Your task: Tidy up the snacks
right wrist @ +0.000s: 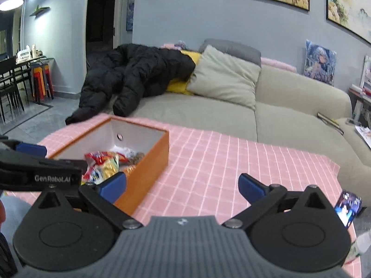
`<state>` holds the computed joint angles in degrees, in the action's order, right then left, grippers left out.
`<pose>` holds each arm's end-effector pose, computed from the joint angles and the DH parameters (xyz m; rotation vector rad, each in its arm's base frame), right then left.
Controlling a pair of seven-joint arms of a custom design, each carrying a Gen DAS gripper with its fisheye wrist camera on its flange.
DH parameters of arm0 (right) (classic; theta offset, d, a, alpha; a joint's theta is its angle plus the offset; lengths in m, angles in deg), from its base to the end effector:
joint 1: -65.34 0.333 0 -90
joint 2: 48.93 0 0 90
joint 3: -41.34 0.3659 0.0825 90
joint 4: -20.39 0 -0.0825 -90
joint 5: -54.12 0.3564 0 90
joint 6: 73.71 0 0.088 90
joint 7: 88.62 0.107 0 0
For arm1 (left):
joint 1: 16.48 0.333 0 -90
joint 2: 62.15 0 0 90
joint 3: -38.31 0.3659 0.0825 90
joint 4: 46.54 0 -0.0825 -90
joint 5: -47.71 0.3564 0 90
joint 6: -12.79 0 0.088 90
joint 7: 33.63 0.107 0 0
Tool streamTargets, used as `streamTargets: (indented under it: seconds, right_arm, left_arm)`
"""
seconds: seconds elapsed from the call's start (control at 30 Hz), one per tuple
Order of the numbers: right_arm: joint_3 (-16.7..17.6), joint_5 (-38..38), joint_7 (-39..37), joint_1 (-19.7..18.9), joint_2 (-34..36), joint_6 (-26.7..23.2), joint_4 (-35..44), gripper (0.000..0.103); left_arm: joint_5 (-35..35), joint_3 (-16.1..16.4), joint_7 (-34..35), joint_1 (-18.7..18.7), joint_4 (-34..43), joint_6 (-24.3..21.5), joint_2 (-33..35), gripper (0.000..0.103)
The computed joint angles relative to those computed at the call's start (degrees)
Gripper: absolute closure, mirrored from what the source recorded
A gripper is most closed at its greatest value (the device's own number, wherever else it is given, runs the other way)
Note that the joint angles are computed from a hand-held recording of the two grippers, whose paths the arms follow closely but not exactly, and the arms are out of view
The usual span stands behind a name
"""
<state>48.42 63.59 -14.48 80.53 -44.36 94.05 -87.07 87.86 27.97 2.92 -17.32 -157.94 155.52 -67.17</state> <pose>0.5699 0.2185 0.6459 -1.9439 1.1311 -0.6816 0.5378 -0.1144 0.6473 -1.9062 1.4019 -0.5708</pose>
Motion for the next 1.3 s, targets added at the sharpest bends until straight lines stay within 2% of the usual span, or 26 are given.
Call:
streamTargets:
  seconds: [0.27, 1.3]
  right_arm:
    - [-0.81, -1.21, 4.65, -0.42, 0.95, -2.90, 1.05, 0.004]
    - [-0.14, -1.27, 4.44, -0.73, 1.15, -2.46, 1.49, 0.004]
  left_arm:
    - [-1.42, 0.01, 1.19, -0.75, 0.07, -0.67, 0.51, 0.013]
    - [-1.15, 0.20, 0.30, -0.93, 0.70, -1.20, 0.81, 0.013]
